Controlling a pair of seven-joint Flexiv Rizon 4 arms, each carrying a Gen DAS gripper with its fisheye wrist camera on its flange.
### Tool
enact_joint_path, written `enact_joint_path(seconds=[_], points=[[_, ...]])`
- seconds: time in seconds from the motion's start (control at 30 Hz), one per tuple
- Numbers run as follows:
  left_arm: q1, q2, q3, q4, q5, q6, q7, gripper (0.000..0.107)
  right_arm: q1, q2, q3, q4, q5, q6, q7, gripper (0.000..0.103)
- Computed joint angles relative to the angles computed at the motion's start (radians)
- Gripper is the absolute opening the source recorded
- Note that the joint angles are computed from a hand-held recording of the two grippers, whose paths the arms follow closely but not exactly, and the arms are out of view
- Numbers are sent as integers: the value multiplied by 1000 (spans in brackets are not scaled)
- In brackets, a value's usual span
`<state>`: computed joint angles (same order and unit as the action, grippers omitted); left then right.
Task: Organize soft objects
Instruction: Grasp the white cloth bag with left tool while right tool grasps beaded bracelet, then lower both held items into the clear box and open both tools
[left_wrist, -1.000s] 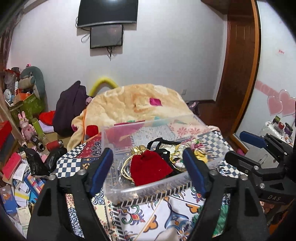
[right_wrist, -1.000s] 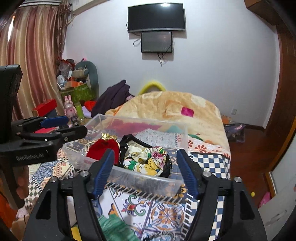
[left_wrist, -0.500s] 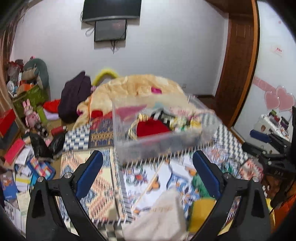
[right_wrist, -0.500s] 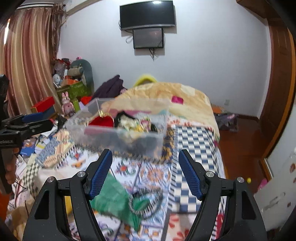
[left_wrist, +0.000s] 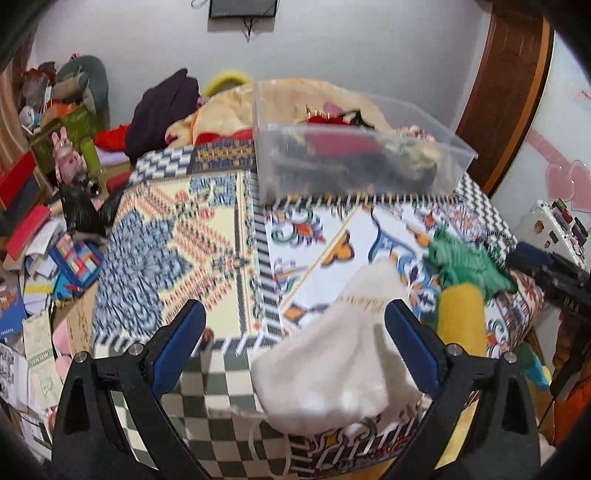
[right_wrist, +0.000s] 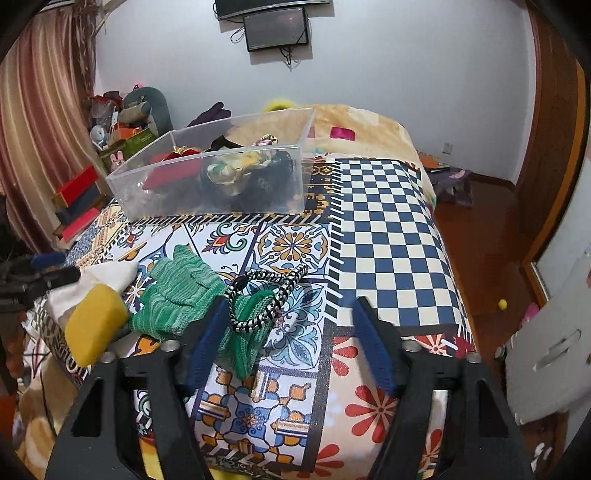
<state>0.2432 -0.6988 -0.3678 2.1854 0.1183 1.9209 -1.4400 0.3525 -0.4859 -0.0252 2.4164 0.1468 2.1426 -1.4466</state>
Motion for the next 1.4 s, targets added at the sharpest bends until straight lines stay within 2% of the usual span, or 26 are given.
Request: enact_joint_path(seconds=[0.07,0.13,0.17,0.27,0.33,0.47,0.57,0.6,0.63,0.73,0.83,0.97,1.4], points=[[4,-11,-5,2,2,-5,0,99,-50,1,36,0,-43,-4,22,43],[9,-24,-13,2,3,-4,-2,99,-66,-2,44,-3,-64,-14,33,30],[14,-31,-20,2,5,-2,-4,98,-74,-4,49,-4,-74,-19,41,28],[-11,-39,2,1,9,30,-5,87,-127,-18,84,-8,-122,-17,80,19],[-17,-41,8,-1,19,39,-2,76,-126,-22,80,-10,-132,-22,92,11],[-34,-40,25,-6,25,50,2,58,-37,-32,13,-9,-71,-14,58,9],[-23,-43,17,-7,33,53,-2,40,111,-40,-97,-20,39,-27,-17,8],[-10,-45,5,-8,39,47,-3,30,141,-46,-119,-24,63,-25,-37,7],[-2,-45,-1,-9,41,43,-4,24,162,-52,-133,-29,85,-24,-51,7],[1,-40,1,-8,43,54,-8,17,142,-50,-115,-35,89,-19,-61,6],[-59,-20,65,-6,26,99,-8,15,128,-42,-101,-33,96,-2,-70,6],[-81,3,91,-8,29,134,-18,14,122,-20,-99,-35,115,20,-88,6],[-75,62,81,-81,92,205,-78,14,149,38,-86,-95,189,66,-172,6]])
